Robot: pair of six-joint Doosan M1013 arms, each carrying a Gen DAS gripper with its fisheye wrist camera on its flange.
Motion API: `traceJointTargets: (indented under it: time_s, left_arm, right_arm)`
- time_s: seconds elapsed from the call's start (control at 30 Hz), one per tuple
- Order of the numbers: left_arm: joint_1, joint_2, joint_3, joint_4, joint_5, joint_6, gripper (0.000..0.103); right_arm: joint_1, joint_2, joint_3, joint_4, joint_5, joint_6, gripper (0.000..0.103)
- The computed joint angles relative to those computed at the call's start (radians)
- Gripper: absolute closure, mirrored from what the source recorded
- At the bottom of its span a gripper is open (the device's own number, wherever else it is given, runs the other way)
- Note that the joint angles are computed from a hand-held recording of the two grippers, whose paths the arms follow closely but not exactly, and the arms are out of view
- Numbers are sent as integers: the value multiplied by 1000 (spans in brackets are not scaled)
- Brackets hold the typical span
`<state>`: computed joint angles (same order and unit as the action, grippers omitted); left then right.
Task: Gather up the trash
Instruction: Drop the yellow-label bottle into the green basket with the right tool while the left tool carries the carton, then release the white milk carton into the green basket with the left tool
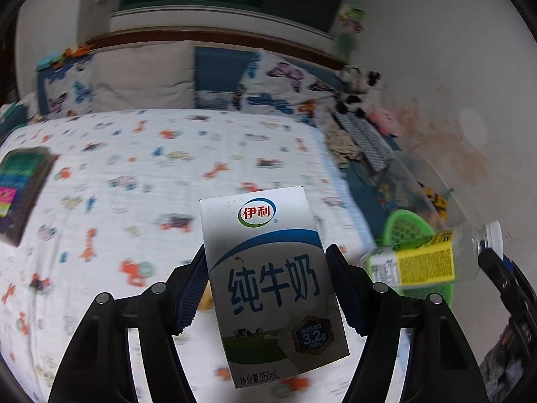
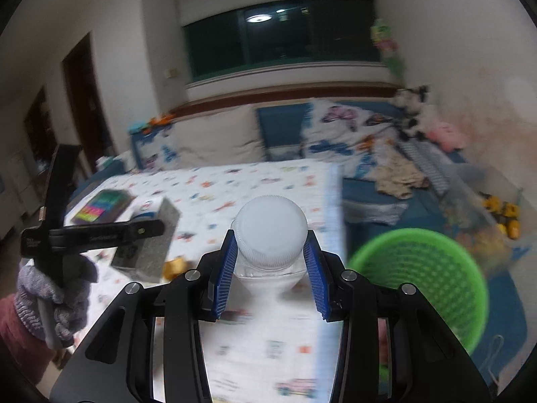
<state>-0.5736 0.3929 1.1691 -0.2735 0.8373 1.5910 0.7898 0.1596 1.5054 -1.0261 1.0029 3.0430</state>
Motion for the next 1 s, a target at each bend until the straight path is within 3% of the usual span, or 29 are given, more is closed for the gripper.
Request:
traceJointTargets:
  time_s: [0.2, 0.4, 0.73, 1.0]
  left_arm:
    - [-53, 31, -55, -31, 32, 56, 37]
    - [-99, 67, -110, -72, 62, 109, 37]
    - [-156, 133, -188, -92, 136, 155, 36]
    - [-183, 172, -232, -156, 179, 200, 36]
  right_arm:
    - [-18, -49, 70, 16, 139, 50, 62]
    - [-45, -72, 137, 88, 205, 86, 62]
    - [-97, -98, 214, 220, 104, 126, 61]
    - [-79, -120, 239, 178, 127, 194, 56]
